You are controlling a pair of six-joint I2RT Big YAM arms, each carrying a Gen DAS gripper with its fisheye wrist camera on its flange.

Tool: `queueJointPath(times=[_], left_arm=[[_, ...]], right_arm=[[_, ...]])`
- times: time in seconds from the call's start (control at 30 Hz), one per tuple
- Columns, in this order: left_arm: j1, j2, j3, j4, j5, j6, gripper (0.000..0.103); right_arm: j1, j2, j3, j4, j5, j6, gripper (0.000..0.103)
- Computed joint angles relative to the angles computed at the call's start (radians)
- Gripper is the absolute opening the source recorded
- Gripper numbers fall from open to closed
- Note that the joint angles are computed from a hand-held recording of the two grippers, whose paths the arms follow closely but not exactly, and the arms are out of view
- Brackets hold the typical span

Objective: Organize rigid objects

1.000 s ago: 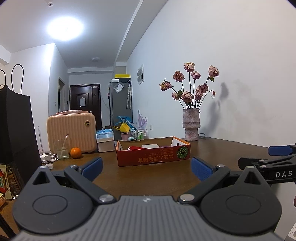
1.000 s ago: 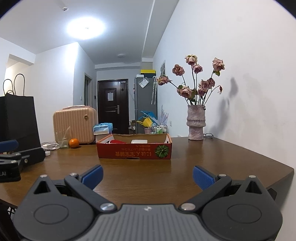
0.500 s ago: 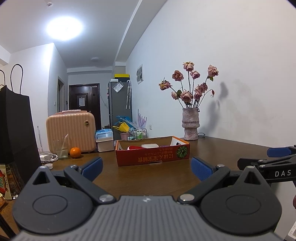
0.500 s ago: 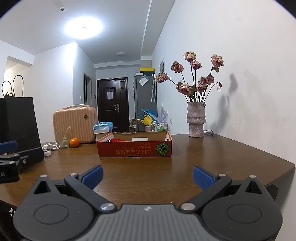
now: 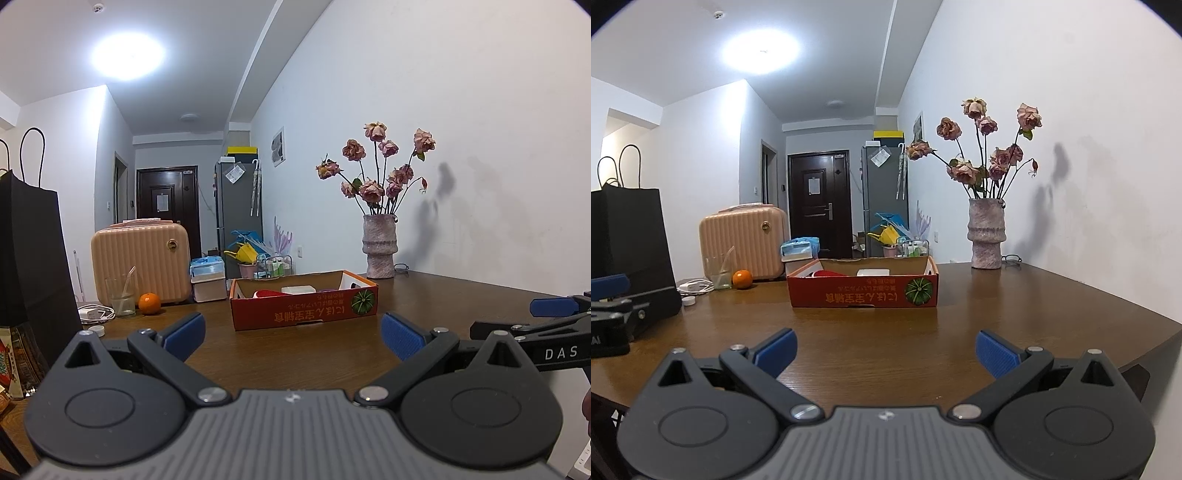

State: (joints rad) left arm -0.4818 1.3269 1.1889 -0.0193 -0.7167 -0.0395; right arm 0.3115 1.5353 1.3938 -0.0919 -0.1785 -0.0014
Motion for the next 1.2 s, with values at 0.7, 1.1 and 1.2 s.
queueJointPath(times=[0.7, 1.1, 1.2], left_arm=[[0.001, -0.002, 0.000, -0.007, 0.004, -0.003, 0.103], [-0.001, -0.002, -0.004, -0.015, -0.007, -0.026, 0.103], [-0.006, -0.006, -0.018, 0.008, 0.009, 0.008, 0.103]], right_arm=[[-0.002, 0.009, 0.005, -0.009, 0.003, 0.016, 0.103], [-0.001, 0.008, 0.007, -0.016, 0.007, 0.016, 0.103], [-0.001, 0.007, 0.007, -0.018, 0.007, 0.016, 0.103]])
